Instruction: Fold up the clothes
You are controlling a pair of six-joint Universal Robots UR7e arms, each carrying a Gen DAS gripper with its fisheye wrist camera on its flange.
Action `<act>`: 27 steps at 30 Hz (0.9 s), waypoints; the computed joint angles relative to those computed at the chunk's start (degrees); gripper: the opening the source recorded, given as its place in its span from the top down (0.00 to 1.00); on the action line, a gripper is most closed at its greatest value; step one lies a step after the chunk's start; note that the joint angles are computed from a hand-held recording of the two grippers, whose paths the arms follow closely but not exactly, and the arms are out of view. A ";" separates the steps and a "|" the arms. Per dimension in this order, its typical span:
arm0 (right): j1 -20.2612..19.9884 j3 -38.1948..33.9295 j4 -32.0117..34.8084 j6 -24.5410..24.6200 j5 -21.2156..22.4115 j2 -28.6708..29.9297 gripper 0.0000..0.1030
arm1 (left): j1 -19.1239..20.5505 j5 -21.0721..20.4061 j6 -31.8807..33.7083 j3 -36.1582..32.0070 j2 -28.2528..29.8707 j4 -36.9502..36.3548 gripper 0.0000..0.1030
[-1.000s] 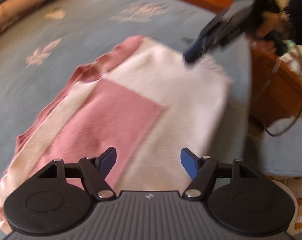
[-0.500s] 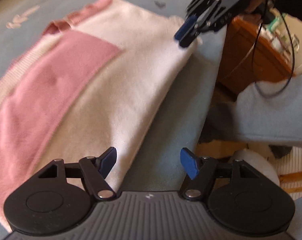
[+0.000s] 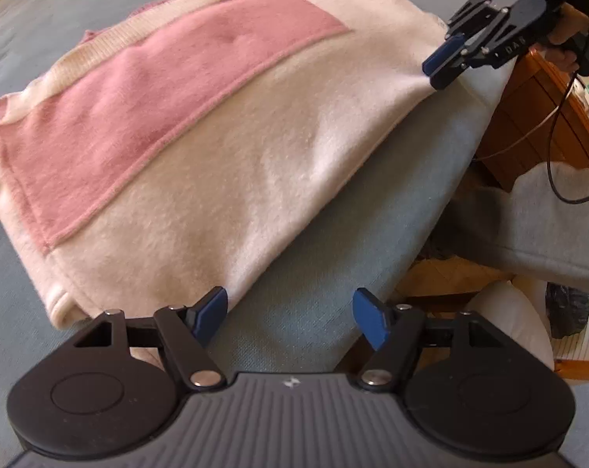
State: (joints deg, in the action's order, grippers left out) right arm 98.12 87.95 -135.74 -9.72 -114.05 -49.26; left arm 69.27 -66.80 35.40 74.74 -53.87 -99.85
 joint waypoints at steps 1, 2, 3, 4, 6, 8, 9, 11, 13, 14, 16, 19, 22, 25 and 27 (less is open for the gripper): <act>0.42 -0.09 -0.20 -0.82 -0.50 -0.09 0.71 | -0.04 -0.50 0.47 0.00 0.04 -0.90 0.31; 0.59 -0.29 -0.49 -1.41 -0.37 -0.01 0.70 | -0.04 -0.95 1.02 -0.05 0.21 -1.84 0.31; 0.47 -0.67 -0.37 -1.59 0.54 0.18 0.70 | -0.05 -1.03 1.17 -0.17 0.52 -2.54 0.31; 0.40 -1.27 0.13 -1.59 1.40 0.55 0.70 | 0.03 -0.53 0.95 -0.21 0.81 -2.95 0.31; 0.50 -2.37 0.69 -2.19 0.73 1.76 0.70 | 0.41 1.05 0.31 -0.30 1.16 -3.12 0.31; 0.29 -2.07 0.94 -1.82 -1.26 1.75 0.69 | 0.71 2.14 0.07 -1.22 1.05 -1.49 0.30; 0.18 -1.91 1.07 -1.62 -2.26 1.74 0.69 | 0.82 2.56 0.02 -1.73 0.97 -0.60 0.30; -0.52 -0.97 1.43 0.28 -3.22 0.50 0.69 | 1.04 3.42 -0.10 -2.77 0.82 1.19 0.30; -1.19 -0.12 1.67 2.52 -3.63 -0.79 0.69 | 0.60 3.17 -0.94 -4.76 1.63 2.63 0.31; -1.16 -0.34 2.03 3.55 -3.74 -1.11 0.69 | 0.30 2.90 -1.46 -5.91 2.17 3.31 0.31; -0.57 -1.21 0.99 3.00 -4.20 -0.92 0.64 | 0.00 1.87 -0.47 -6.86 2.65 1.65 0.31; -0.02 -2.61 -3.02 -0.18 -3.36 -0.06 0.55 | 0.23 1.13 -0.13 -8.28 3.94 -1.59 0.30; -0.23 -3.97 -6.18 -3.24 -5.92 1.40 0.55 | 1.40 3.20 -1.03 -8.39 4.54 -1.89 0.31; -1.67 -3.59 -6.34 -0.66 -8.34 1.09 0.52 | 1.76 4.51 0.00 -7.86 4.53 -0.71 0.30; -2.45 -2.61 -5.36 0.96 -7.93 -0.05 0.53 | 0.84 5.71 0.19 -8.79 4.74 0.91 0.30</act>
State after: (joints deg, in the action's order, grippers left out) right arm 95.67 85.34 -141.09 -8.76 -121.98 -49.31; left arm 70.11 -61.09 35.60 65.95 -49.13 -98.94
